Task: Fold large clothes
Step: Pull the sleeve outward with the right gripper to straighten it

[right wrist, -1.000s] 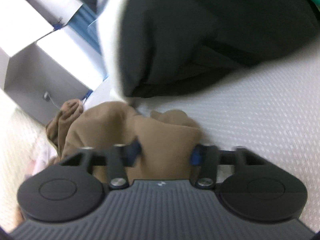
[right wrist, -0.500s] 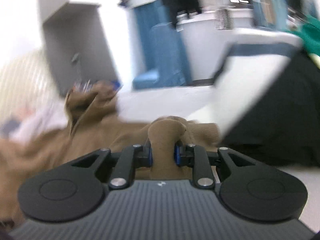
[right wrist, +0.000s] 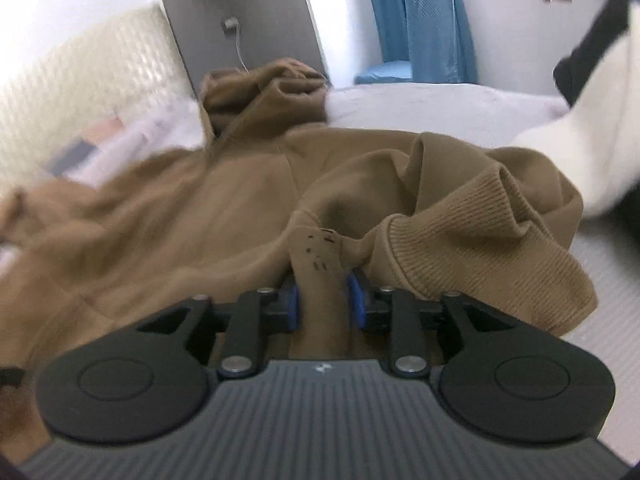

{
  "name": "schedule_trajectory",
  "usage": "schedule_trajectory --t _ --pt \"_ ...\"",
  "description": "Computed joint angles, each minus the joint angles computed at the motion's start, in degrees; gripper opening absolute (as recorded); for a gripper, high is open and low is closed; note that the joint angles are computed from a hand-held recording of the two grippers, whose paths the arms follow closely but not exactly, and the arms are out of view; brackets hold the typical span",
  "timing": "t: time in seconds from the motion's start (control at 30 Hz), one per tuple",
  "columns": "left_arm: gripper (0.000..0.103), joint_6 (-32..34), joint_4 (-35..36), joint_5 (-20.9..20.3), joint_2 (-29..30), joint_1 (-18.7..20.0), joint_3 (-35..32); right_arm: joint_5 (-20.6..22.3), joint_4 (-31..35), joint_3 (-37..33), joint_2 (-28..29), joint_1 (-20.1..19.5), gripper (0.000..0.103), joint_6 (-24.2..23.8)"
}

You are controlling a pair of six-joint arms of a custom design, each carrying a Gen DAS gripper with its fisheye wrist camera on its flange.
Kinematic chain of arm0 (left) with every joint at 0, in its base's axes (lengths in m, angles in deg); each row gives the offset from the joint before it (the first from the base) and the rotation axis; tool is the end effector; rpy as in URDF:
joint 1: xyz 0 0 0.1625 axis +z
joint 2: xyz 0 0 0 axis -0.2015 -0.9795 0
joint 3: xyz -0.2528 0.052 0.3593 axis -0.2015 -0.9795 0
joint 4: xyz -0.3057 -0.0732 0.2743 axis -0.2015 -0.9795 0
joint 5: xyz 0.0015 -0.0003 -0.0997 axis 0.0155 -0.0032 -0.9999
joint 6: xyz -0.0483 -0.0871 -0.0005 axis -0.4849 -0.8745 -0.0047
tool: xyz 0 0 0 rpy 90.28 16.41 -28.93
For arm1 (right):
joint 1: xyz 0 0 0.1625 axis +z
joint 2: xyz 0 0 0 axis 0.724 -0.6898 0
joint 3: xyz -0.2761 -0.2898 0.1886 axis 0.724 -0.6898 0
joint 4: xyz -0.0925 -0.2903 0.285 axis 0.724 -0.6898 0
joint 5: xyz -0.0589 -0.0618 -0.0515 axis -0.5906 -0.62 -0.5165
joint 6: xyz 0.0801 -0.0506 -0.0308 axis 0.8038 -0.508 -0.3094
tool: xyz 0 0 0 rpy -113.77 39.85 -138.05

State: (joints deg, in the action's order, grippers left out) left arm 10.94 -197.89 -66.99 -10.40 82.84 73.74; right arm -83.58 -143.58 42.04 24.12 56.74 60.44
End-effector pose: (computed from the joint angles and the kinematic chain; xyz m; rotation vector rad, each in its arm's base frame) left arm -0.0337 -0.7135 0.4451 -0.0908 2.4123 -1.1244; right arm 0.3213 -0.9029 0.0412 0.6126 -2.5637 1.1031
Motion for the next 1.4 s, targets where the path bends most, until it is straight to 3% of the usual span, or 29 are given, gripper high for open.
schedule_trajectory --t 0.03,0.07,0.1,0.27,0.33,0.4,0.47,0.5,0.63,0.73,0.77,0.8,0.83,0.93,1.03,1.1,1.23,1.4 --pt "0.09 -0.1 0.2 -0.2 0.1 0.0 -0.1 1.8 -1.7 3.8 -2.0 -0.2 0.048 1.0" --pt "0.09 -0.2 0.4 -0.3 0.1 0.0 -0.2 4.0 -4.3 8.9 -4.7 -0.4 0.064 1.5" --pt "0.09 -0.1 0.4 -0.3 0.1 0.0 -0.2 5.7 -6.7 13.0 -6.7 -0.4 0.073 1.4" --pt "0.09 -0.1 0.3 0.2 0.2 -0.2 0.1 10.8 -20.8 29.5 -15.4 -0.7 0.073 1.4" --pt "0.09 -0.2 0.2 0.1 0.0 -0.2 0.2 9.7 -27.0 32.9 -17.0 -1.0 0.073 2.1" --pt "0.09 0.0 -0.2 0.0 -0.1 -0.2 0.5 4.0 -30.1 32.9 -16.7 -0.9 0.073 2.6" --pt "0.09 0.1 -0.3 0.1 -0.2 -0.3 0.6 -4.0 -29.1 30.2 -15.2 -0.9 0.075 5.7" --pt "0.09 0.1 -0.4 0.1 -0.2 -0.3 0.7 -4.7 -28.0 29.7 -15.0 -1.4 0.075 8.4" --pt "0.09 0.0 -0.5 0.4 -0.2 -0.2 0.7 -4.6 -22.1 25.2 -12.6 -3.3 0.075 17.9" --pt "0.09 -0.4 -0.3 0.4 -0.2 -0.2 0.7 1.7 -21.8 25.0 -12.2 -4.7 0.073 23.0" --pt "0.09 -0.6 -0.3 -0.1 -0.2 -0.1 0.6 2.3 -21.9 24.5 -11.7 -4.6 0.066 23.4" --pt "0.091 -0.9 -0.4 -1.8 -0.2 0.2 0.5 3.0 -21.3 23.4 -11.0 -4.4 0.056 22.3" --pt "0.093 -1.1 -0.5 -2.5 -0.2 0.4 0.4 3.8 -20.3 22.3 -10.3 -4.1 0.052 20.6" --pt "0.094 -0.6 -1.1 -2.6 0.0 0.3 0.3 -1.8 -15.2 16.6 -7.5 -2.4 0.043 14.9" --pt "0.094 -0.6 -1.4 -2.7 -0.1 0.4 0.5 -5.6 -18.0 16.0 -7.1 -1.2 0.034 14.9" --pt "0.094 -0.6 -2.0 -2.8 -0.3 0.4 0.7 -9.3 -22.5 16.0 -6.6 0.2 0.029 11.7" --pt "0.094 -0.1 -2.9 -2.2 -0.9 0.1 1.6 -13.7 -40.0 23.1 -9.8 2.7 0.023 -0.4" --pt "0.094 1.0 -4.0 -2.2 -1.9 -0.4 3.0 -19.0 -53.7 25.4 -12.9 4.5 0.018 -8.1"
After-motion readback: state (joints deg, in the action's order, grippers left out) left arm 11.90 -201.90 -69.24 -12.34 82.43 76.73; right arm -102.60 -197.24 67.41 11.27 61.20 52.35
